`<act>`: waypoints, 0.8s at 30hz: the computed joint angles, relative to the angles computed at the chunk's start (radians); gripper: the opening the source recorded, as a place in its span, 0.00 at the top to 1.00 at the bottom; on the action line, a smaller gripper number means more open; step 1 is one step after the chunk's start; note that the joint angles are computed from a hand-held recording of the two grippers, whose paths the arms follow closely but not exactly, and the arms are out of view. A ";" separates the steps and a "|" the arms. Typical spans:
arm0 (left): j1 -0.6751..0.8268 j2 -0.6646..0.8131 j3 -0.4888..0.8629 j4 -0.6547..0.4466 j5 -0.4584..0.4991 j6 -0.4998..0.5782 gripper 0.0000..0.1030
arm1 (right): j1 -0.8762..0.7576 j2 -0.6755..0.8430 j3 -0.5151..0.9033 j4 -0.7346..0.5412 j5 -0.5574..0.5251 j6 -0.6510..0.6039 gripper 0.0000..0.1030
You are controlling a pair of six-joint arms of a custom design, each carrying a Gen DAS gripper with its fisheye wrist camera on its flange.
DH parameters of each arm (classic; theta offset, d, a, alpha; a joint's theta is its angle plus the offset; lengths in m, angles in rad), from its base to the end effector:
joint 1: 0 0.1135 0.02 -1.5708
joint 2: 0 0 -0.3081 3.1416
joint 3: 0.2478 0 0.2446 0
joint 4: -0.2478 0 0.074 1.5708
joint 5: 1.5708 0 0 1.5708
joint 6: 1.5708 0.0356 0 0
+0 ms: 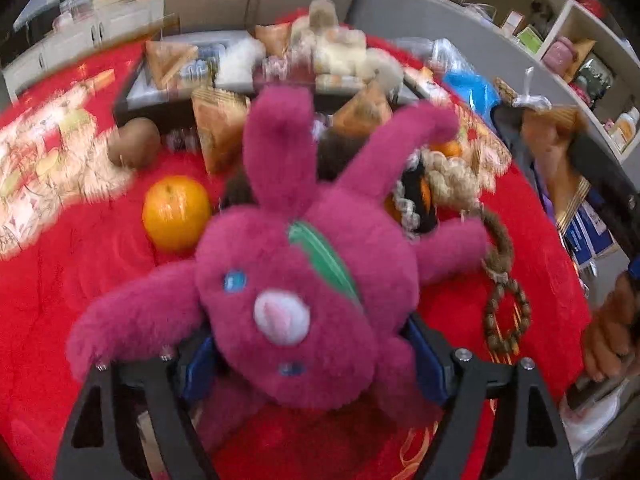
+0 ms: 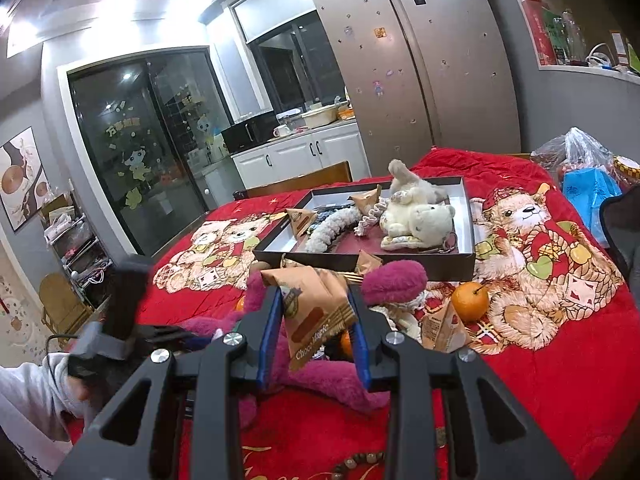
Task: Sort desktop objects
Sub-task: 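Lift and carry the magenta plush and gold snack over the box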
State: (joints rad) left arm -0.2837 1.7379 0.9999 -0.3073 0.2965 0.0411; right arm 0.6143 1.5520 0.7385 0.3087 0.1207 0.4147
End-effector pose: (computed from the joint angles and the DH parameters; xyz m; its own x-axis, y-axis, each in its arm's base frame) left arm 0.3247 -0.1055 0.2087 -0.8130 0.2780 -0.5116 0.4422 0.8664 -0.2319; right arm 0.2610 0.1789 0.2376 -0.5576 0.0962 -0.8245 -0.2856 0.9104 0.2994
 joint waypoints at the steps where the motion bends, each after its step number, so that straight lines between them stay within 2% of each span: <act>1: -0.009 -0.006 -0.006 0.013 -0.026 -0.004 0.19 | -0.001 0.002 0.003 -0.003 -0.002 -0.001 0.68; 4: -0.040 -0.012 -0.027 0.044 -0.087 0.029 0.20 | 0.000 0.006 0.005 -0.002 -0.005 0.000 0.68; 5: -0.048 -0.015 -0.033 0.050 -0.104 0.042 0.25 | 0.000 0.006 0.006 -0.002 -0.004 -0.001 0.68; 8: -0.046 -0.051 -0.066 0.069 -0.114 0.057 0.33 | 0.002 0.007 0.007 -0.001 -0.001 0.001 0.68; 11: -0.052 -0.078 -0.084 0.072 -0.155 0.064 0.33 | 0.004 0.004 0.006 0.001 0.008 -0.003 0.68; 24: -0.068 -0.293 -0.228 0.326 -0.231 0.096 0.33 | 0.021 -0.010 -0.003 0.017 0.041 -0.022 0.69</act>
